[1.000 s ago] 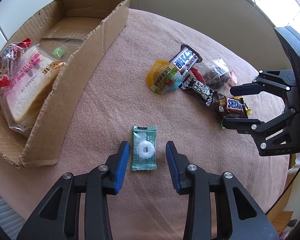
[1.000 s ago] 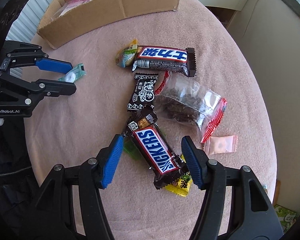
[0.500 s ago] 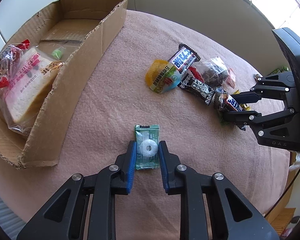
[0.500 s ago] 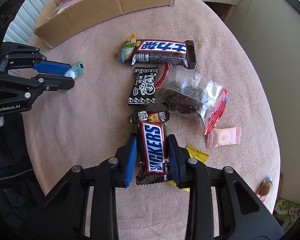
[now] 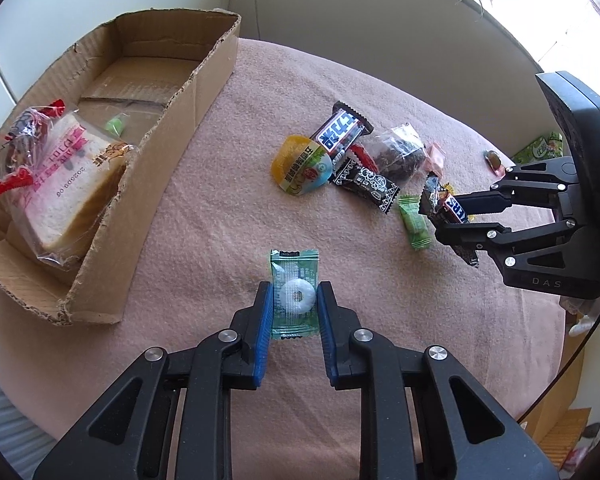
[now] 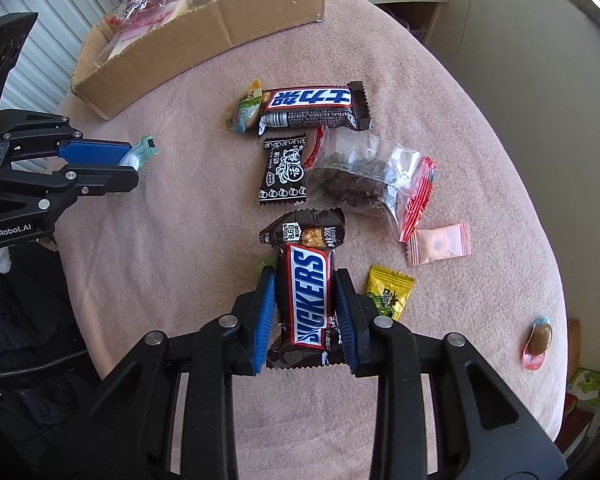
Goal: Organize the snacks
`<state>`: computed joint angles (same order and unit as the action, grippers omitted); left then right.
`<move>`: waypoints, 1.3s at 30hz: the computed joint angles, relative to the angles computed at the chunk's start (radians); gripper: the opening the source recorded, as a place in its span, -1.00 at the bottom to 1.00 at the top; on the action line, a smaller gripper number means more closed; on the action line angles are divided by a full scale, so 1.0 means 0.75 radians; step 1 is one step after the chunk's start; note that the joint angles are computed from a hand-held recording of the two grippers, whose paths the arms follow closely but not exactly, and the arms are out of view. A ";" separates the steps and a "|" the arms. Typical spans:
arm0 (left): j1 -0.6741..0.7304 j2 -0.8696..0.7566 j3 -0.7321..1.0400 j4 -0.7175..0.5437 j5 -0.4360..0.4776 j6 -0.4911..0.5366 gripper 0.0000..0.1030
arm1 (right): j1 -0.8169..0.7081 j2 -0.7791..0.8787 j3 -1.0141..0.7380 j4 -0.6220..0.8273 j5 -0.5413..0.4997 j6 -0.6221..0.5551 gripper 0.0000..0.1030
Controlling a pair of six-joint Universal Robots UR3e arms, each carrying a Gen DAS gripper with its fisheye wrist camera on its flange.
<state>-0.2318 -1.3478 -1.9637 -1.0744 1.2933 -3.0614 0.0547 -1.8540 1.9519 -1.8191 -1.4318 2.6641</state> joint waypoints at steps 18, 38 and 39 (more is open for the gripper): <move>0.226 -0.066 0.293 -0.230 -0.117 0.212 -0.60 | 0.076 0.192 -0.472 0.153 0.005 0.235 -0.42; 0.450 -0.224 0.423 -0.188 -0.119 0.313 -0.60 | 0.365 0.977 -1.351 0.171 -0.035 0.514 -0.42; 0.454 -0.232 0.427 -0.187 -0.121 0.314 -0.60 | 0.371 1.013 -1.404 0.187 -0.033 0.519 -0.42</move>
